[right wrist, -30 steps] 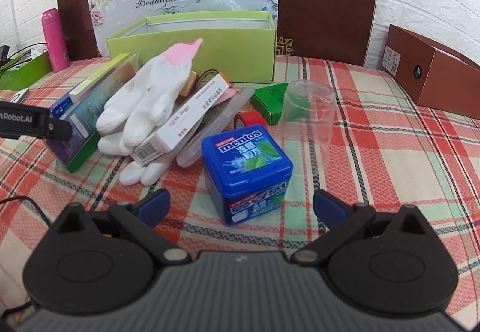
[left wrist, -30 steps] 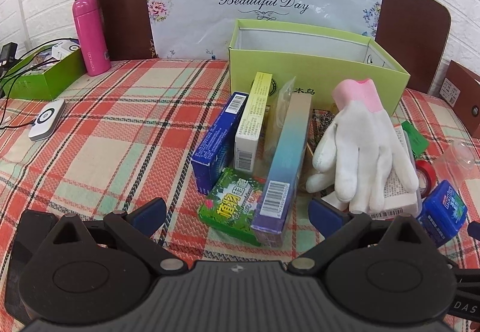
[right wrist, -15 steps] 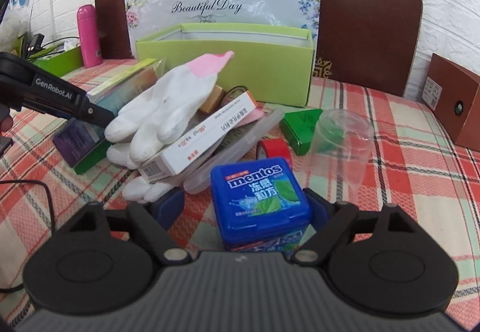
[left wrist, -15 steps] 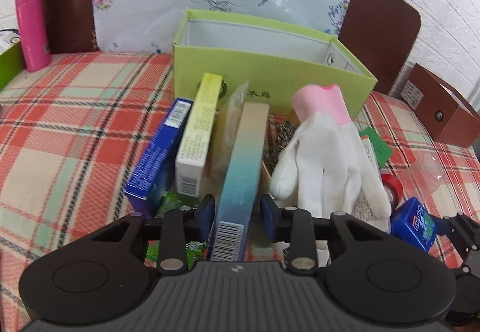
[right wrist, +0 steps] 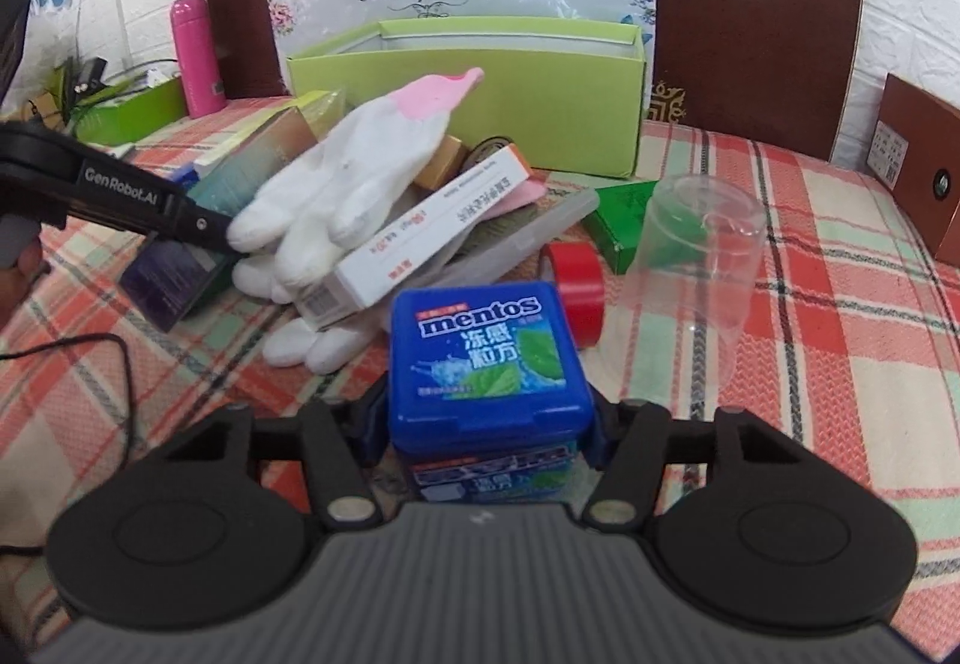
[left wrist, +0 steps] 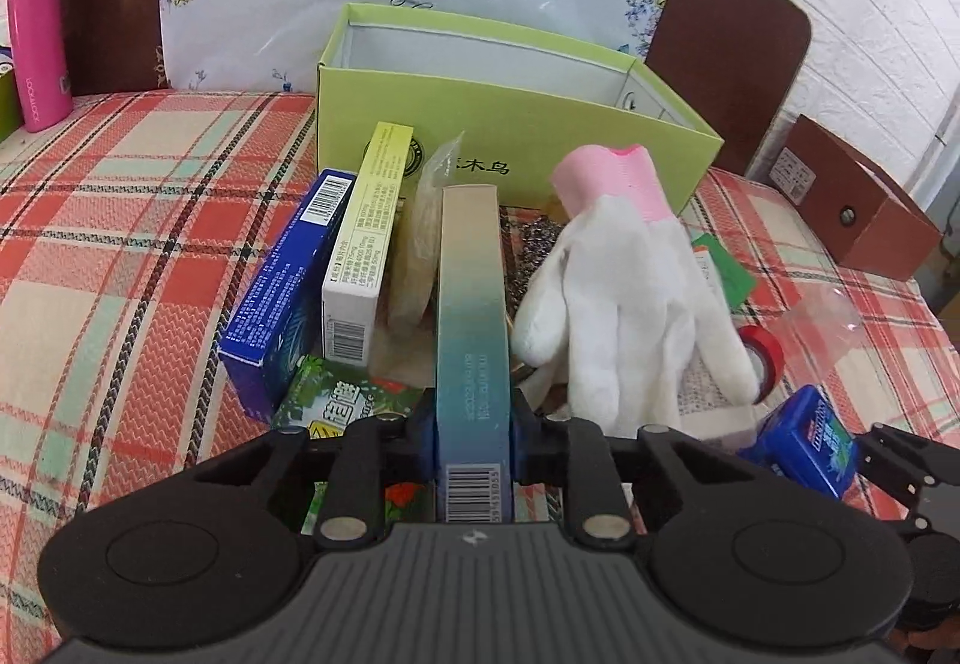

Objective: Organize objects
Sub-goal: 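Grasp the teal gradient box with left tool while right tool grasps the blue Mentos tub, then carry both held items into the lime-green box and release them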

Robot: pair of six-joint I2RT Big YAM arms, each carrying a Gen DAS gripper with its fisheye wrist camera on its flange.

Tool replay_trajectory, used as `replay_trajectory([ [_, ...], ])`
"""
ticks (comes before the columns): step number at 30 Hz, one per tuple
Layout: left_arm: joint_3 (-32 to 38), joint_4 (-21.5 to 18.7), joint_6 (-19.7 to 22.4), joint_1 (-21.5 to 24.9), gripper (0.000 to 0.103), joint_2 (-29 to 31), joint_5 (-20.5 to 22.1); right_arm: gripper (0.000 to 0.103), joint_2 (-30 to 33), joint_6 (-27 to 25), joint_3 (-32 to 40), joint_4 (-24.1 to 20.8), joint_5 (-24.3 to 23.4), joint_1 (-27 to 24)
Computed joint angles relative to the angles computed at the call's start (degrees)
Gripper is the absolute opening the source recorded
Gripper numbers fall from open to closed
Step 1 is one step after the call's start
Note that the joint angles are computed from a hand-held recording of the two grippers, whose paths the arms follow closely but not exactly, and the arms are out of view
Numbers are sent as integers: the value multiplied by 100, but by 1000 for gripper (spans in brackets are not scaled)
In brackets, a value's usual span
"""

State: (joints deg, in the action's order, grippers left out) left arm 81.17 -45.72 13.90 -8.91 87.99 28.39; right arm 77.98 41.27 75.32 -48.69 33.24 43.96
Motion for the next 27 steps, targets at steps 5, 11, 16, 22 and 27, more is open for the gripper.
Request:
replay_trajectory([
  [5, 156, -314, 249, 207, 22, -150, 561, 57, -274, -145, 53, 244, -222, 19],
  [11, 593, -234, 158, 285, 22, -119, 1123, 57, -387, -688, 333, 724, -297, -334],
  [16, 1102, 55, -251, 188, 22, 170, 1169, 57, -67, -1259, 848, 1121, -107, -701],
  [22, 2059, 172, -775, -88, 22, 917, 828, 57, 815, -1339, 1806, 1361, -380, -1325],
  [27, 3208, -90, -1013, -301, 22, 1783, 413, 57, 1792, -1331, 2815, 1082, -581, -1744],
])
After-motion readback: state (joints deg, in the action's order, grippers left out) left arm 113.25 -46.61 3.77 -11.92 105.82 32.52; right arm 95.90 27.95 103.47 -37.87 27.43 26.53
